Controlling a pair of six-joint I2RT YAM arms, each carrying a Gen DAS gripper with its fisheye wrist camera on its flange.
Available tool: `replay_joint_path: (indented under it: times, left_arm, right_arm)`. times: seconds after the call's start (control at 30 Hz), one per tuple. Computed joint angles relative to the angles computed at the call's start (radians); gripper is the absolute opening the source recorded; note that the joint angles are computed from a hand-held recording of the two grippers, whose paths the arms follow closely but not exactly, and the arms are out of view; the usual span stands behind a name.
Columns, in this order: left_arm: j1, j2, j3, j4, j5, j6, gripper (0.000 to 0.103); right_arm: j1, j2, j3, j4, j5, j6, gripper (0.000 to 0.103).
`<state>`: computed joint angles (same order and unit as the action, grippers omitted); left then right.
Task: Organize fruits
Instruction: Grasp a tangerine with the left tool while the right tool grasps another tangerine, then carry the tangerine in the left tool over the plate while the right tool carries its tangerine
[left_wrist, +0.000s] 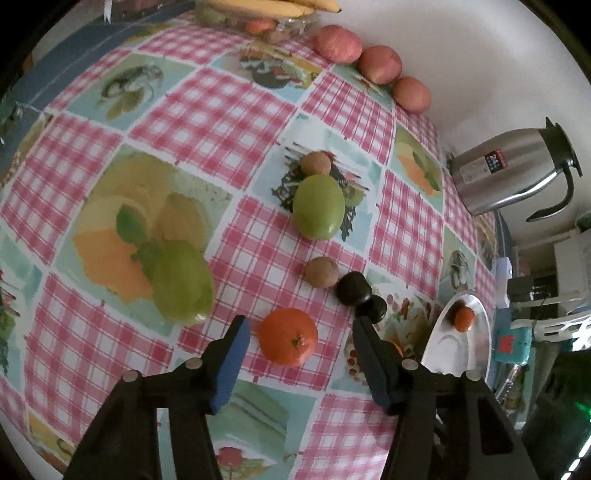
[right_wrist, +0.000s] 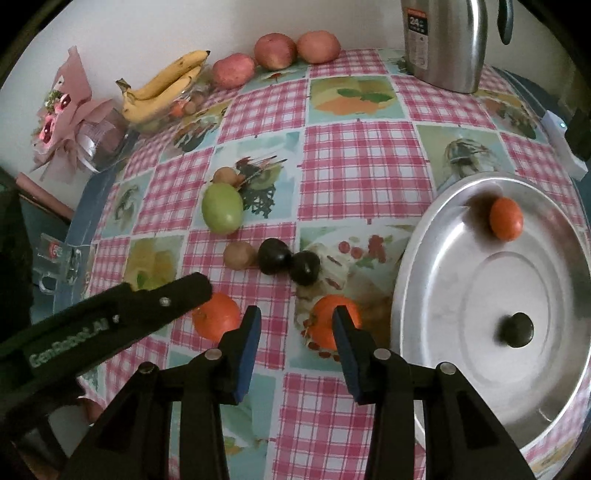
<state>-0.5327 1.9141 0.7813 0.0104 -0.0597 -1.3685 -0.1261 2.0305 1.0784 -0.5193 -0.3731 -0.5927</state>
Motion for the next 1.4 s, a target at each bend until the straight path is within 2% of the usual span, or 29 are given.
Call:
replay_joint_path:
  times: [0.2,0.37,0.6,1.03,1.4]
  left_arm:
    - [0.0,0.004,0.0,-0.004,0.001,-0.005,0.059]
    - [0.003,0.021,0.01,-0.001,0.018,-0.008,0.054]
    - [0.001,0.04,0.029,-0.011,0.03,0.0,0.053]
    - [0.002,0.076,0.065,-0.036,0.045,0.005,0.052]
    - [0.021,0.105,0.032,0.03,0.088,-0.041,0.051]
  right_arm:
    - [-0.006,-0.003,0.003,-0.063,-0.033,-0.056,0.041]
    - [-0.01,-0.048,-0.036,0.031,0.025,-0.032,0.041]
    - [0.004,0.033,0.003,0.057,0.08,0.007,0.038]
    - [0.042,0.056,-0.026,0.127,0.087,0.022,0.038]
    - [0.075,0.071,-0.045,0.158,0.107,0.011,0.038]
